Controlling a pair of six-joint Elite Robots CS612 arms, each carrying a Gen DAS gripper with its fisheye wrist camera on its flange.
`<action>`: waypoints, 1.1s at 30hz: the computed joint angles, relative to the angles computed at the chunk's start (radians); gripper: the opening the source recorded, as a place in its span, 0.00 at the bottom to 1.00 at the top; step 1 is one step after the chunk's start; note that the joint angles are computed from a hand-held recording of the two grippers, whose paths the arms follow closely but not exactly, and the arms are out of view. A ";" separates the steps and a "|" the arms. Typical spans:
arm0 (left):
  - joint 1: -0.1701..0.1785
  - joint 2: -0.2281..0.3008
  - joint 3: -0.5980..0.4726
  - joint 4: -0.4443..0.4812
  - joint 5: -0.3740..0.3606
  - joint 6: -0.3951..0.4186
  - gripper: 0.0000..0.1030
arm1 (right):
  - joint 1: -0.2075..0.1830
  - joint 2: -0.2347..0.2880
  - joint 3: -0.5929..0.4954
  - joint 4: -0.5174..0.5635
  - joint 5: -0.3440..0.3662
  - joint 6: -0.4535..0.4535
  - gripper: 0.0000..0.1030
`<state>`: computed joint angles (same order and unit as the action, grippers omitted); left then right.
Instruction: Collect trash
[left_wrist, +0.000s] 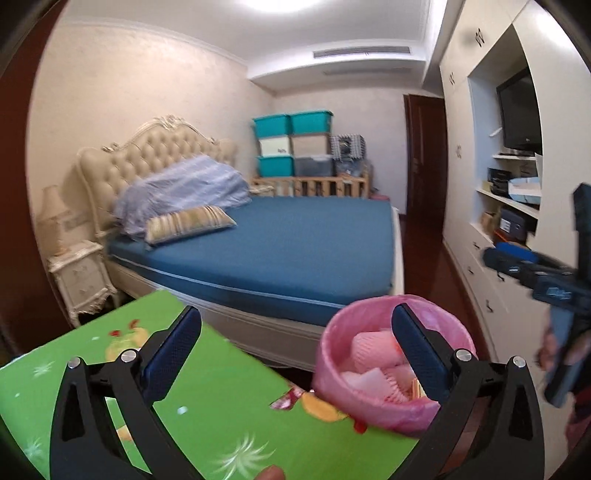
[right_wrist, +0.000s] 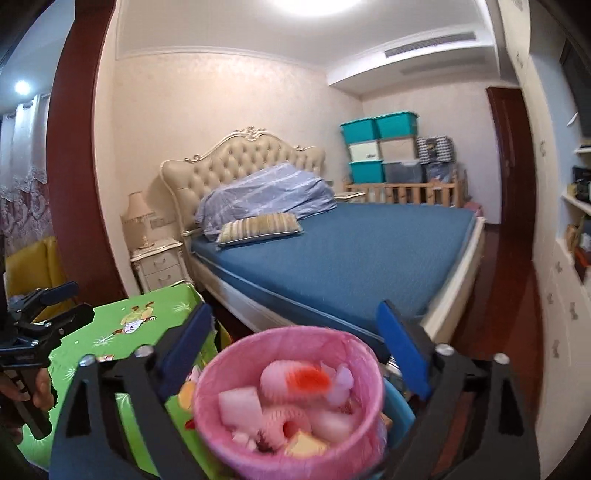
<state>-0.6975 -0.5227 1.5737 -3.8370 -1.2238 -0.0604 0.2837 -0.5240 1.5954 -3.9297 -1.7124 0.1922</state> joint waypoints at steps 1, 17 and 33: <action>-0.012 -0.003 0.022 -0.043 0.036 0.022 0.94 | 0.010 -0.015 0.031 -0.009 -0.036 -0.004 0.93; -0.055 -0.039 0.222 -0.184 0.084 -0.071 0.94 | 0.174 -0.027 0.127 0.111 -0.349 -0.045 0.96; -0.053 -0.035 0.221 -0.139 0.047 -0.067 0.94 | 0.167 -0.034 0.140 0.072 -0.321 -0.038 0.96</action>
